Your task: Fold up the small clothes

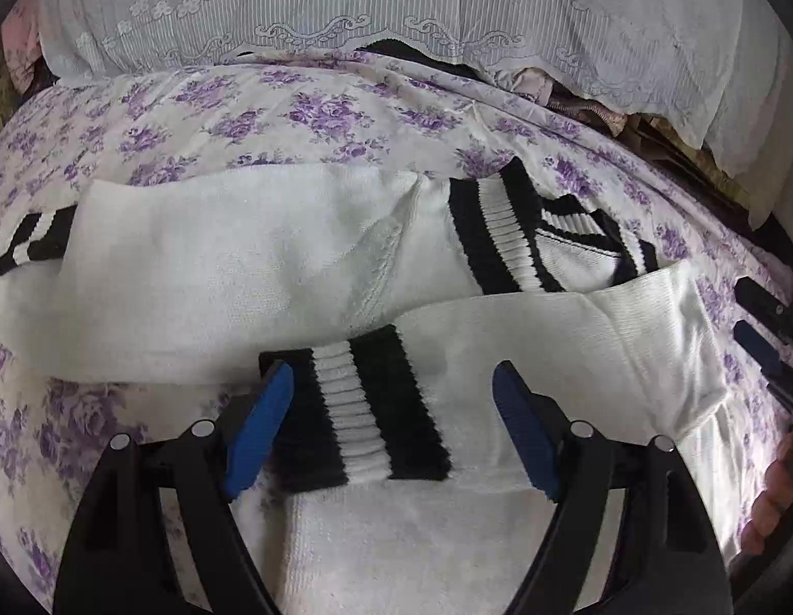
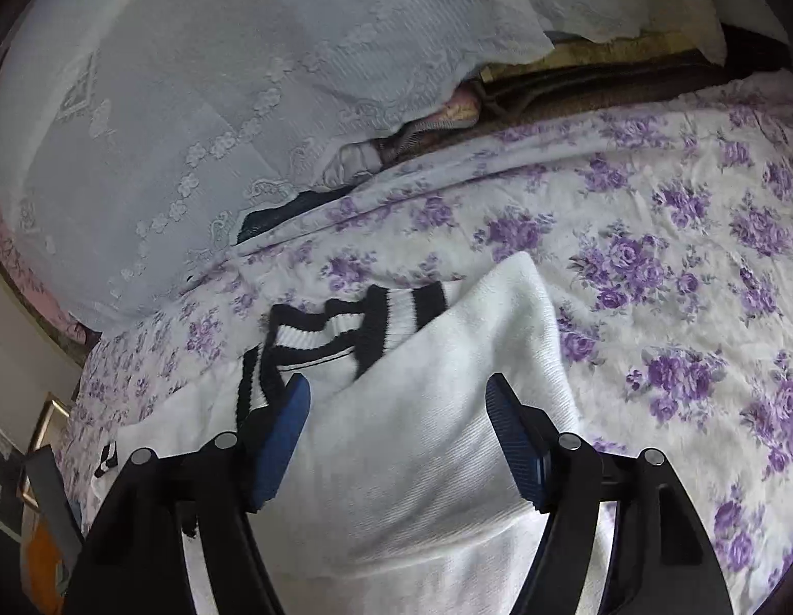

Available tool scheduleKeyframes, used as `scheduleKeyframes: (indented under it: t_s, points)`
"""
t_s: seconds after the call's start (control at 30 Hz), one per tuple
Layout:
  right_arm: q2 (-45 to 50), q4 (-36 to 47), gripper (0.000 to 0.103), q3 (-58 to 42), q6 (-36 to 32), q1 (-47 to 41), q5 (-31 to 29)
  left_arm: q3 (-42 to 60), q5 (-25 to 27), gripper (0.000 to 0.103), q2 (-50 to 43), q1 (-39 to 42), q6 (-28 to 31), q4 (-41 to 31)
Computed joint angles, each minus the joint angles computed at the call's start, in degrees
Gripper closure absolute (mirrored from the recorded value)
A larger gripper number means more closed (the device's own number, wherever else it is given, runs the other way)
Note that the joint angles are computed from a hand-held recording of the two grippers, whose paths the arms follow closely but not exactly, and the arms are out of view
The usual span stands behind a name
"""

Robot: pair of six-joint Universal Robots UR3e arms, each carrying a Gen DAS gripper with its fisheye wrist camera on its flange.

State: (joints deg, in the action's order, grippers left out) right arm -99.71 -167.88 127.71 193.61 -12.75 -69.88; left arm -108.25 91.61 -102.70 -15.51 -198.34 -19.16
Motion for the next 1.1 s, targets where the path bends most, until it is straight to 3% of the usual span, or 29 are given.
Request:
scheduleKeyframes:
  t_s: [0.2, 0.27, 0.3, 0.43, 0.5, 0.6, 0.7, 0.77, 0.87, 0.97, 1.1]
  points:
    - [-3.69, 6.95, 0.021, -1.38, 5.23, 6.55, -6.12, -2.61, 3.29, 0.023, 6.04, -2.61, -4.17, -5.14]
    - [-9.43, 10.87, 0.021, 3.76, 1.15, 2.5, 2.38, -5.43, 4.72, 0.022, 9.23, -1.82, -4.07, -5.79]
    - [-11.46, 12.53, 0.021, 5.42, -1.96, 2.29, 4.26, -6.79, 4.34, 0.021, 10.95, -0.48, -3.5, -6.28]
    - [-14.89, 10.55, 0.021, 8.51, -6.77, 9.48, -3.87, -13.82, -0.28, 0.021, 21.28, 11.15, 0.53, -10.86]
    - [-19.23, 12.19, 0.021, 11.0, -7.01, 8.13, -2.28, -17.87, -1.8, 0.021, 27.34, 18.61, 3.22, -13.07]
    - [-28.97, 17.04, 0.021, 15.96, -7.25, 3.55, 3.83, -22.78, -10.79, 0.021, 34.85, 32.92, 8.11, -17.57]
    - [-30.21, 16.24, 0.021, 17.13, -7.09, 7.85, 1.87, -27.2, -22.11, 0.021, 37.87, 46.24, 11.28, -18.29]
    - [-28.38, 14.5, 0.021, 16.47, -6.4, 10.93, -0.06, -28.49, -24.94, 0.023, 36.13, 49.89, 11.5, -16.1]
    - [-25.95, 11.96, 0.021, 15.66, -5.27, 13.76, -1.75, -27.88, -23.01, 0.031, 30.46, 49.62, 9.91, -10.34]
    - [-24.76, 10.79, 0.021, 15.14, -4.8, 14.44, -1.64, -27.48, -20.89, 0.032, 27.96, 47.58, 8.49, -6.35]
    - [-21.41, 9.3, 0.021, 12.84, -3.68, 15.26, -1.57, -24.92, -13.96, 0.04, 23.23, 42.24, 8.54, -2.02]
